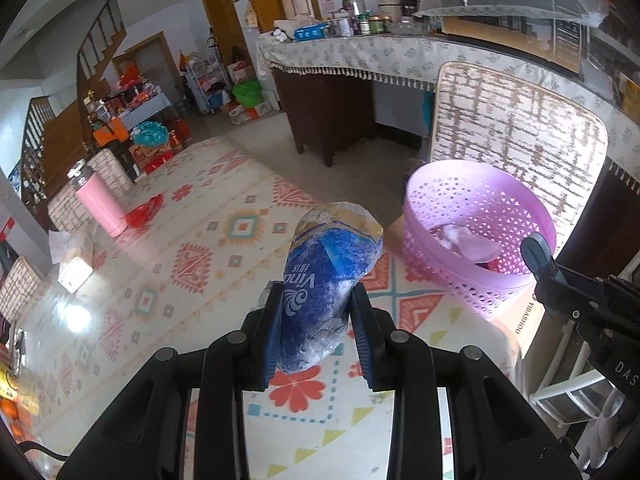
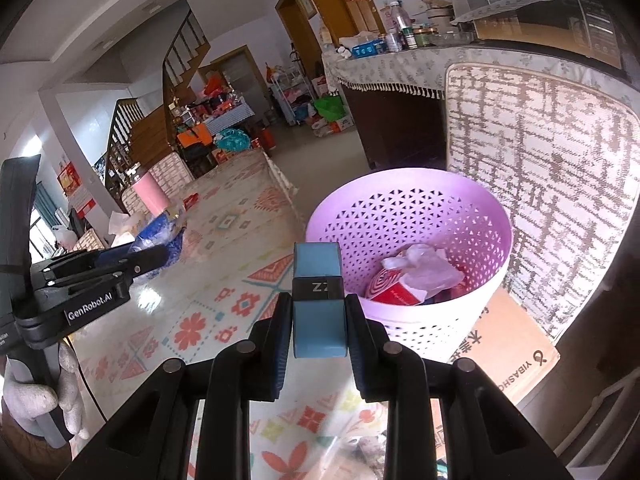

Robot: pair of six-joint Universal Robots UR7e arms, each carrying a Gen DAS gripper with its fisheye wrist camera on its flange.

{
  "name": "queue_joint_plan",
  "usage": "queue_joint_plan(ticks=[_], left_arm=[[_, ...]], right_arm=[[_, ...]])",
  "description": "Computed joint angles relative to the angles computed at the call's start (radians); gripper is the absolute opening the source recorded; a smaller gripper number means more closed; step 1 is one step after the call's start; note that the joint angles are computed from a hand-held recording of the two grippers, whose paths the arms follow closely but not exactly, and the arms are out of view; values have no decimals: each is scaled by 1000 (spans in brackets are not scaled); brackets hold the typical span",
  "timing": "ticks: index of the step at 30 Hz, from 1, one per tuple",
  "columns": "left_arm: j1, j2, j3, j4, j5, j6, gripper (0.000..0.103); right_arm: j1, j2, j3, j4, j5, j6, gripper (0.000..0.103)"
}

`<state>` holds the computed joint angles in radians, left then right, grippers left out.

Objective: Collect trash
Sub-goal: 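Carry the Vinda pack and light blue box over the lilac basket with both tools, then open the left tool to drop the Vinda pack while right tool releases the blue box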

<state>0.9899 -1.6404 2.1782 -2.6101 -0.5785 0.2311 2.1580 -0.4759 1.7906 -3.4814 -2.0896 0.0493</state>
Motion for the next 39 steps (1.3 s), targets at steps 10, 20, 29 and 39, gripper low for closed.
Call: queue_joint_plan(ticks=[10, 20, 29, 39], left_arm=[[5, 50, -28, -3, -54, -23, 31], [11, 85, -87, 27, -123, -10, 31], [-7, 183, -176, 11, -172, 65, 31], [-11, 274, -186, -31, -202, 103, 31]], right_arm=[[-13, -34, 30, -7, -22, -5, 29], [-31, -46, 33, 2, -52, 21, 29], [-35, -48, -9, 2, -95, -4, 29], [-39, -86, 14, -46, -148, -18, 29]])
